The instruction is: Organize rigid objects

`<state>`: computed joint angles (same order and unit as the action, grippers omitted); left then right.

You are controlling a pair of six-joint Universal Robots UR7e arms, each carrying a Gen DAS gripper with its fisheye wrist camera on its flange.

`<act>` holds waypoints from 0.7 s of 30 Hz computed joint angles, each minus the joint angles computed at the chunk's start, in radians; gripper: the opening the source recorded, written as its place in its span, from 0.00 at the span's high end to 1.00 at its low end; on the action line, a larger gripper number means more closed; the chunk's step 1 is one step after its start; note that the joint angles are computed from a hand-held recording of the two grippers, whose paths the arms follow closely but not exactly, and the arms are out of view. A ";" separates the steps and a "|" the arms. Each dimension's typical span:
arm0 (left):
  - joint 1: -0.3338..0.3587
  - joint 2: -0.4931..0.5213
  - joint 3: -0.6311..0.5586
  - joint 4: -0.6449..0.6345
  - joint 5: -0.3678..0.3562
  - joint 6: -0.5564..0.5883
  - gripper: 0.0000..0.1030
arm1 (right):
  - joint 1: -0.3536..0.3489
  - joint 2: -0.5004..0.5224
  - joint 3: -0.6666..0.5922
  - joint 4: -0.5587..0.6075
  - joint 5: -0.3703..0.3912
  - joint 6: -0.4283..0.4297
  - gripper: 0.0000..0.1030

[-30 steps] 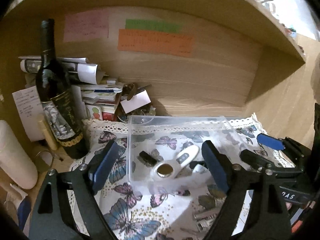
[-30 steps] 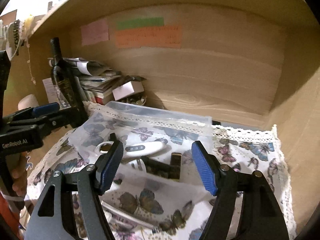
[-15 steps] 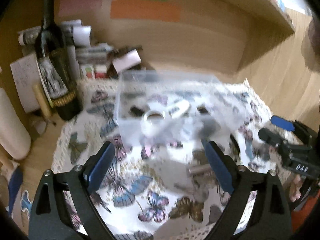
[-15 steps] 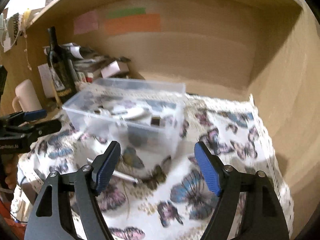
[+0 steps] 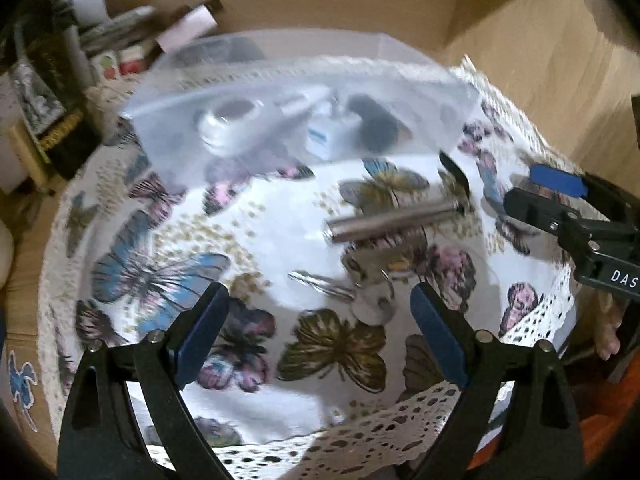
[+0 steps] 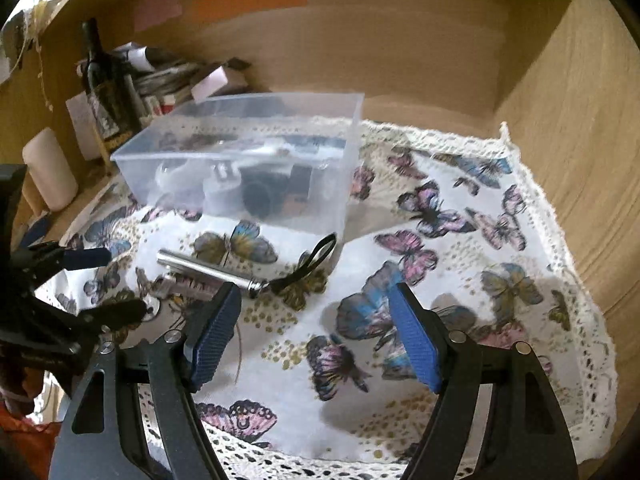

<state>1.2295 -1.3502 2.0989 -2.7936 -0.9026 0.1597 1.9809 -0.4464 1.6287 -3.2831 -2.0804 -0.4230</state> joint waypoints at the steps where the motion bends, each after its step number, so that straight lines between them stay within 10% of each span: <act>1: 0.001 0.004 -0.002 0.007 -0.002 0.002 0.10 | -0.001 0.004 -0.005 0.014 0.001 0.002 0.28; 8: -0.011 0.038 0.001 -0.026 0.037 0.078 0.09 | -0.001 0.019 -0.027 0.046 0.016 0.004 0.28; 14: -0.009 0.030 0.016 -0.079 0.012 0.125 0.42 | 0.003 0.026 -0.049 0.072 0.041 -0.012 0.28; 21: 0.000 0.005 0.028 -0.092 -0.002 0.108 0.42 | 0.012 0.057 -0.115 0.148 0.078 -0.056 0.28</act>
